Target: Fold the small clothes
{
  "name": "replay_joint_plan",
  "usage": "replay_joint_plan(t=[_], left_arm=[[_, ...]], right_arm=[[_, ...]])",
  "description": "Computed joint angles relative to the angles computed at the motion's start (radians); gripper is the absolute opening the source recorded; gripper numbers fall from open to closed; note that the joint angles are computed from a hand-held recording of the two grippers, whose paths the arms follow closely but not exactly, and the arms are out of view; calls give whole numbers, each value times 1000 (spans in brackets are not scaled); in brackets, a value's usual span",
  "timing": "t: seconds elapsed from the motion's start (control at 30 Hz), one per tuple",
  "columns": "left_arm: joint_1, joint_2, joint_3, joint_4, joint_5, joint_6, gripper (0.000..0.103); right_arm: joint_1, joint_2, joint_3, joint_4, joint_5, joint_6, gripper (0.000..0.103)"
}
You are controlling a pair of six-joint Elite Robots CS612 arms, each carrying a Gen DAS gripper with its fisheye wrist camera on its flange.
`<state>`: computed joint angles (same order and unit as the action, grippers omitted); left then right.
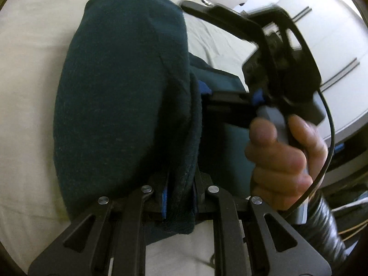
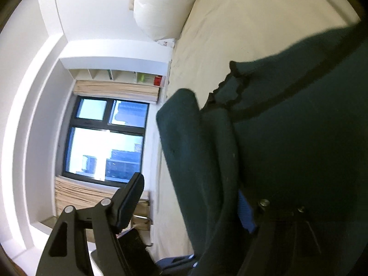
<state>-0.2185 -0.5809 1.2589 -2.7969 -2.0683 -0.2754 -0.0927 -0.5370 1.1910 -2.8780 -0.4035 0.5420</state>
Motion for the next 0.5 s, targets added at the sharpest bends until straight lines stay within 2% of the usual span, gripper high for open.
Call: replay_joint_plan(t=[0.03,0.1,0.13,0.2,0.23,0.33,0.4,0.5], left_arm=[[0,-1,-1,3,0,-1,13],[1,-4,2,6,-1,-2,13],[0,-7,5,3,0,-1,13],[-3,-13,11,4,10,10,13],[-8,-18,15,6,21,24,13],[-27,-17,5,15,33,37,13],[-25,-12,-6,27,15,63,13],[-40,-3,-29,48,-2,84,13]], right_arm=[[4,-2,-6,11,-22,-17,72],[10,-13,-12,70,-64,-88,52],[13,-23,-12,112,-95,-132,47],[19,-40,-8,179,-155,-206,21],[19,-49,-2,189,-177,-223,17],[8,-72,21,197,-217,-259,15],[-4,-91,41,198,-239,-282,14],[-30,-123,74,219,-274,-320,14]])
